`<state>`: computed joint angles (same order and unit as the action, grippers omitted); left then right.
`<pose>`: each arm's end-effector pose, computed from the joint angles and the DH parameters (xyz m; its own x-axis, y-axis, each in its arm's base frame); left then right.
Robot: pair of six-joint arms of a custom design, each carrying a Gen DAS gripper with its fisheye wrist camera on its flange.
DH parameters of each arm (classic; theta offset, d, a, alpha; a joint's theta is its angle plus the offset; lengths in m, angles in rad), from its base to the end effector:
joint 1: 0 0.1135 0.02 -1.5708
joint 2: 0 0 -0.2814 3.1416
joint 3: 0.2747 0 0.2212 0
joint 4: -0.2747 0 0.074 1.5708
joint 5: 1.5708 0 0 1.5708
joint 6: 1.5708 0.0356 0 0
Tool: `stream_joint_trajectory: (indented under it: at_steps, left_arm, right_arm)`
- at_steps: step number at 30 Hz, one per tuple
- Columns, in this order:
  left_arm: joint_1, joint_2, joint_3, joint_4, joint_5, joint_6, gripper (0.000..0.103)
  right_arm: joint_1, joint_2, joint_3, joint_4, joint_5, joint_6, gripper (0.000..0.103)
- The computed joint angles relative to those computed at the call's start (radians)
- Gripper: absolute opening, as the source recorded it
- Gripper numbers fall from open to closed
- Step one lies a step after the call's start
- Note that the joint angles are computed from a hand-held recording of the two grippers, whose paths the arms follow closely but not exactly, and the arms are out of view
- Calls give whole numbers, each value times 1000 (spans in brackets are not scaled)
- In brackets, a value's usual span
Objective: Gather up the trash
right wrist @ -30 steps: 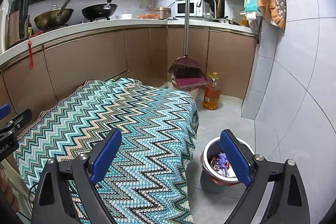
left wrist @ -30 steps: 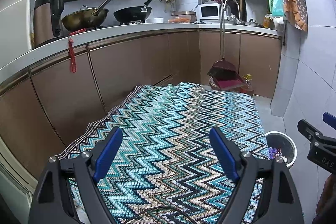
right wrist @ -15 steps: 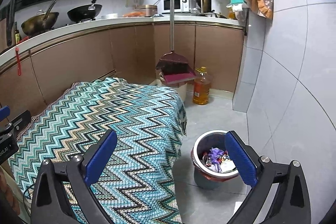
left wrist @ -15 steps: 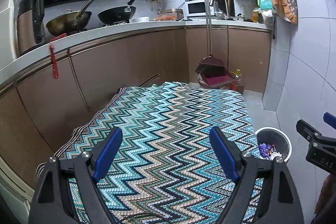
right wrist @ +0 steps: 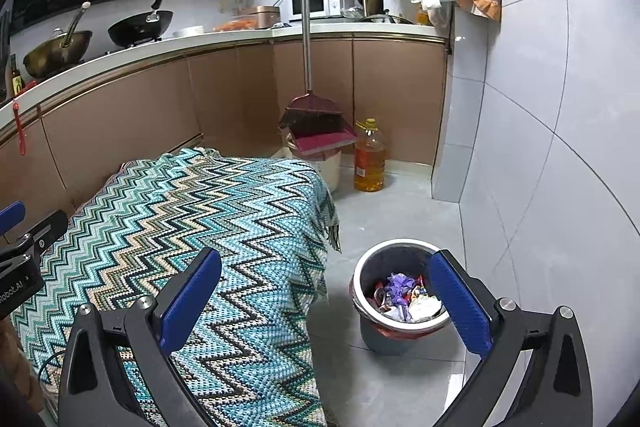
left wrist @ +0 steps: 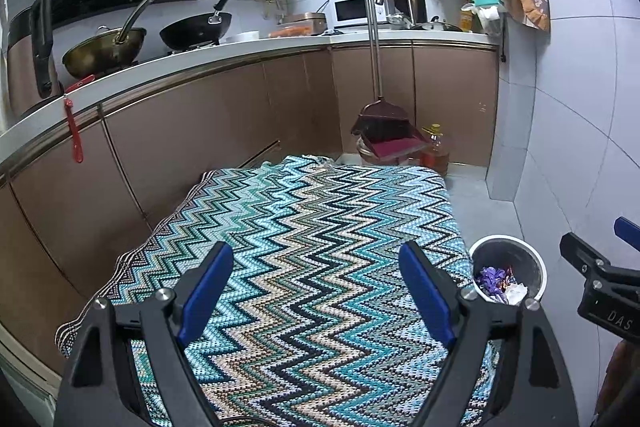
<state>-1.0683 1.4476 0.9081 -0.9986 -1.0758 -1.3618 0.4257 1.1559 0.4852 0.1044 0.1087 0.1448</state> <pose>0.1247 -0.1618 0.2440 -0.4936 -0.0667 -0.8671 -0.3874 0.9096 0.1505 0.1864 0.0803 0.2270 -0.5307 -0.0831 -0.8435 -0.2532 0.9653 0.0642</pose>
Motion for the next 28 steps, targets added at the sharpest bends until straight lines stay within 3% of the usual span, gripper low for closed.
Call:
stream_joint_trajectory:
  at_steps: [18, 28]
  left_arm:
    - [37, 18, 6, 103, 16, 119, 84]
    - [35, 19, 7, 103, 11, 126, 84]
  right_arm:
    - [-28, 39, 4, 15, -10, 4, 102]
    - [-15, 46, 6, 17, -1, 8, 102]
